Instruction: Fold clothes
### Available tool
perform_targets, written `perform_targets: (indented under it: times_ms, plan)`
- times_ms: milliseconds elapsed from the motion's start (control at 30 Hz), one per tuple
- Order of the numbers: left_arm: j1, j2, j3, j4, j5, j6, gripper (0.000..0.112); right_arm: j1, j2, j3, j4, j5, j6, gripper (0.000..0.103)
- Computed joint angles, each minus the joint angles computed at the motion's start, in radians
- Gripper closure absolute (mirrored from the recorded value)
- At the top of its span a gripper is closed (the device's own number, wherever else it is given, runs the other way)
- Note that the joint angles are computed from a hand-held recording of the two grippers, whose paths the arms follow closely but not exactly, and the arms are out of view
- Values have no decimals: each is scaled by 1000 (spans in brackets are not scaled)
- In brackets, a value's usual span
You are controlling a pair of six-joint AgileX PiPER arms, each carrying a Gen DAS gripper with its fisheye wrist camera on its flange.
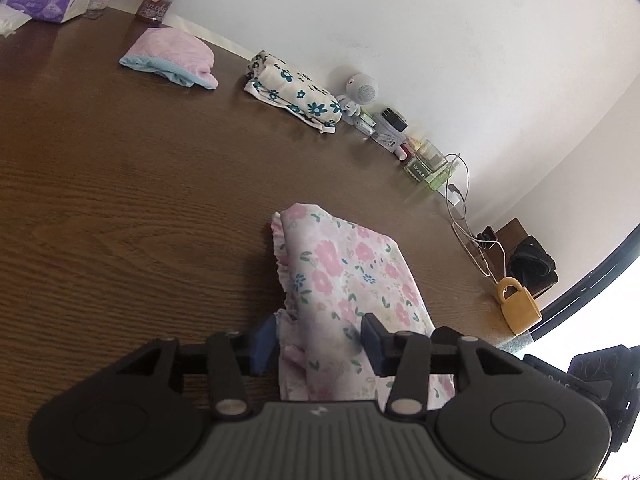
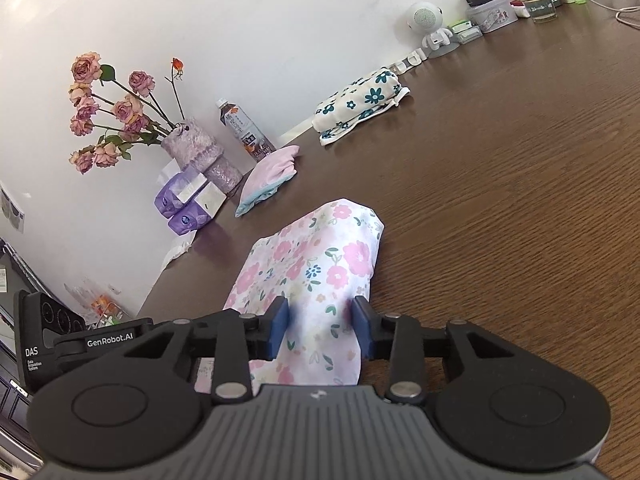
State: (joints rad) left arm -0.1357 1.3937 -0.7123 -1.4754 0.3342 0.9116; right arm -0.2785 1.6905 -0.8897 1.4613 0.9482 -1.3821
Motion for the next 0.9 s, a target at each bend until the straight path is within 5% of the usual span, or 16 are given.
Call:
perform_targets:
  times_ms: [67,233,367,467,600,733,833,900]
  plan:
    - [14,-4,16,-37,24,50,69,-10,-16,15,3,1,-16,64]
    - [37,-3,42,-126,72,158,95,-8,-30,36,-5,-12,-30,64]
    - [45,-24,56,-113,78,135,91,0,-26,47,2,-23,-46,71]
    - [61,-46,69,-64,86,69,74,-11,-33,57,5,-4,-48,69]
    - [65,-75,95,-58,92,85,75,-48,-46,71,3,38,-62,62]
    - [59,-63,97,-78,104,130,97,-53,-46,70,-21,59,-46,62]
    - [60,-55,102,-89,107,126,97,-35,-44,73,-25,33,-39,72]
    - [84,-55,109,-95,127,96,87,-31,-43,79,-22,22,-42,73]
